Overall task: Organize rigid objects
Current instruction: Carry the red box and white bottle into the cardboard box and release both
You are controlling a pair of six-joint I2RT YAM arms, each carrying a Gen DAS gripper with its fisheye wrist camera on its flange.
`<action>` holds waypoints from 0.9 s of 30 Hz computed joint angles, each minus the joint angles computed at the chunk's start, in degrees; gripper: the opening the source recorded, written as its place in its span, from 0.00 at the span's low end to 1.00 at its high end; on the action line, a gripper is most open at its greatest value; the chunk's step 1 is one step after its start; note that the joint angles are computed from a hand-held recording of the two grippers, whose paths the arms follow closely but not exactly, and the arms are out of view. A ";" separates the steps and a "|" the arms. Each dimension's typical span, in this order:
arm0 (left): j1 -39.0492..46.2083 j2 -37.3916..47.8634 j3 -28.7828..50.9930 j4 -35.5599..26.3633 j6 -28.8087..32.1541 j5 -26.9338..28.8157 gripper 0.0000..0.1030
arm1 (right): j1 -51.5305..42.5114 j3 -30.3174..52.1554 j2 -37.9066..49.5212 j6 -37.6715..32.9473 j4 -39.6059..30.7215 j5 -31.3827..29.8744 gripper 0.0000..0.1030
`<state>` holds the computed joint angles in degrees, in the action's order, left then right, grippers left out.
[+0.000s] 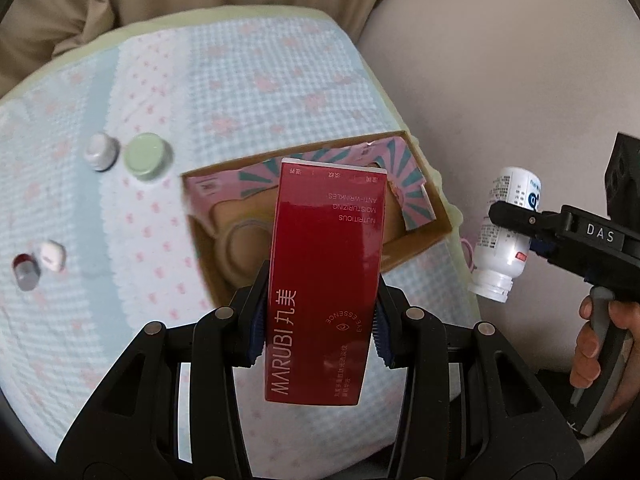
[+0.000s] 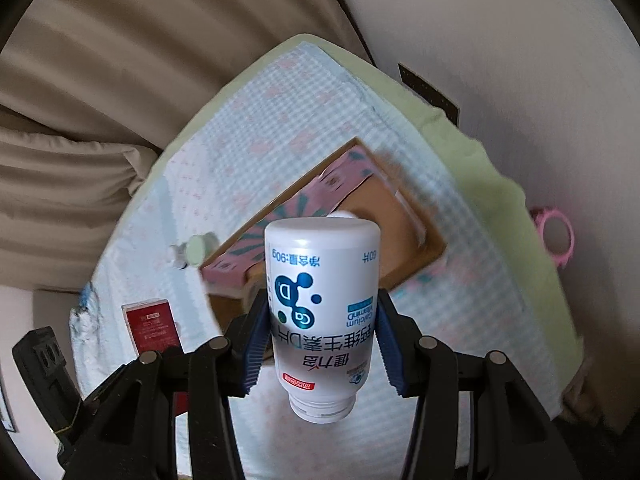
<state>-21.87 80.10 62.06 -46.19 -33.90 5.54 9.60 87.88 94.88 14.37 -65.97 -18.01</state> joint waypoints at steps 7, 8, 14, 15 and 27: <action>-1.54 16.22 5.84 6.15 -1.26 -0.88 0.38 | -0.62 7.43 13.21 -9.81 1.92 3.68 0.45; -1.58 18.68 6.94 6.69 -1.18 -1.09 0.38 | -0.50 8.23 15.34 -11.01 2.35 4.18 0.45; -0.53 31.44 11.97 9.38 -1.53 -0.05 0.38 | 0.42 10.33 23.89 -16.06 4.58 6.78 0.45; -0.56 32.68 12.64 9.30 -1.30 -0.37 0.38 | 0.43 10.62 24.74 -16.39 4.70 6.85 0.45; -1.25 36.84 16.81 7.42 3.58 -3.02 0.80 | 0.32 14.47 29.91 -16.22 4.45 6.62 0.53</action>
<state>-23.12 116.94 78.87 -38.77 -30.31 2.53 9.92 102.35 124.79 -1.85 -61.52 -11.39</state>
